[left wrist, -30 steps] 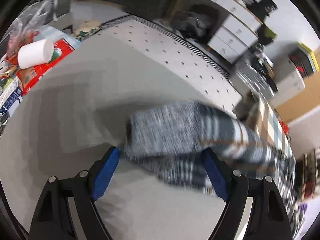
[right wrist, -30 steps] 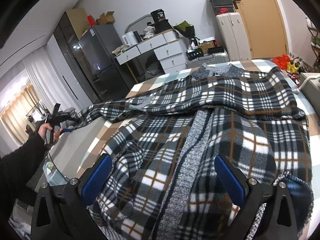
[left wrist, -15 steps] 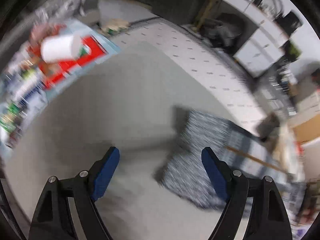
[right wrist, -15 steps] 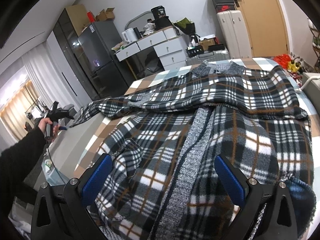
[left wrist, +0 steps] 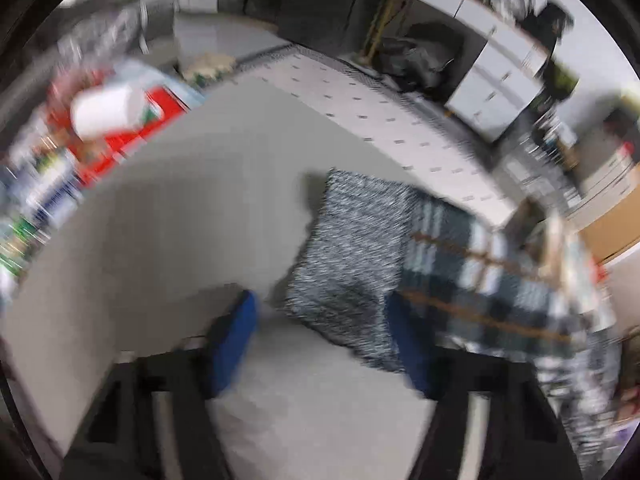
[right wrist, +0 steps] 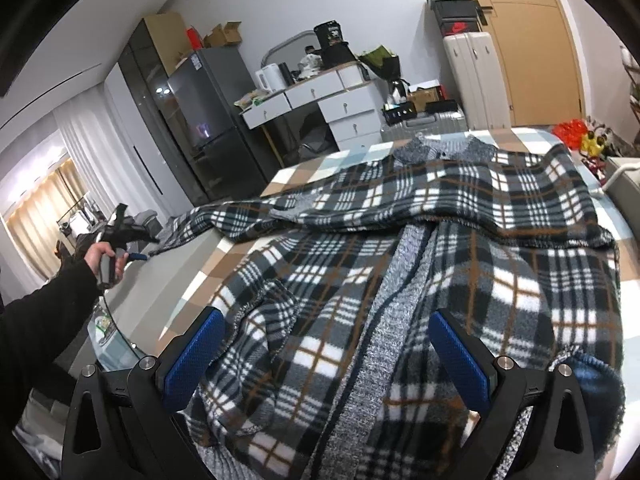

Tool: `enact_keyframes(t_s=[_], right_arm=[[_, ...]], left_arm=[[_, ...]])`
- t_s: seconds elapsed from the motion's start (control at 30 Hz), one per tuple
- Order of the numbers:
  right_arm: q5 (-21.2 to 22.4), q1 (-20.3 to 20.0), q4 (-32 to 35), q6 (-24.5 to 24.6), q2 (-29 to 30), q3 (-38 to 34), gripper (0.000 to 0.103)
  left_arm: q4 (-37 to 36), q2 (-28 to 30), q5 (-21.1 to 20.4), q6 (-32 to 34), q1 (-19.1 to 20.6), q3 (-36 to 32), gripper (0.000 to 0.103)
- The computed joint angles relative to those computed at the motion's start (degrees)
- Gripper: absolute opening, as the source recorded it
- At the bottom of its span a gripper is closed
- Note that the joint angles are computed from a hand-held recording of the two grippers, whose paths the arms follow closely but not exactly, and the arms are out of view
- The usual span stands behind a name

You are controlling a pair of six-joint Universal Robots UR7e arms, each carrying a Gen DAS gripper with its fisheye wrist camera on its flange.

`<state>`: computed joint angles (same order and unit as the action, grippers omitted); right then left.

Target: Fold large clothes

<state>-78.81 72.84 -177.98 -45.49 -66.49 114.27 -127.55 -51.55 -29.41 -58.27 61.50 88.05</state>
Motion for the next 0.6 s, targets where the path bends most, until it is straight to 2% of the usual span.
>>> enact_keyframes(t_s=[0.03,0.07,0.13,0.23,0.27,0.33,0.37,0.5,0.6], right_arm=[[0.23,-0.01,0.17,0.15,-0.07,-0.04,0.103],[0.39,0.00,0.57,0.31,-0.11,-0.20,0.103],[0.59,-0.01,1.45,0.44,-0.29,-0.37,0.103],[0.80,0.06,1.75,0.05,-0.63,-0.17,0.103],[0.99,0.04,1.91,-0.01,-0.76,-0.15,0.103],[1.83,-0.10,2.24,0.05,-1.14,0.02,0.103],[2.28,-0.15,2.49,0.17,-1.33,0.04,0.103],[3.52,-0.36,3.34,0.55,-1.90,0.09,0.103],[4.59,-0.59,4.08,0.88,-2.43,0.10,0.103]], left_arm=[[3.81,0.89,1.69,-1.07,-0.33,-1.15,0.030],[5.22,1.48,2.49,0.27,-0.51,-1.97,0.027],[5.45,1.71,2.74,1.40,-0.56,-2.11,0.014],[3.77,1.11,0.95,2.47,-0.18,-1.69,0.007],[3.88,0.89,0.81,2.15,-0.09,-1.71,0.007],[7.50,0.36,4.63,-2.36,-0.74,-1.61,0.006],[7.06,0.50,5.65,-2.80,-1.30,-1.57,0.006],[1.68,-0.84,8.52,0.47,-3.29,0.32,0.005],[-0.46,-2.14,8.73,1.01,-4.45,1.04,0.005]])
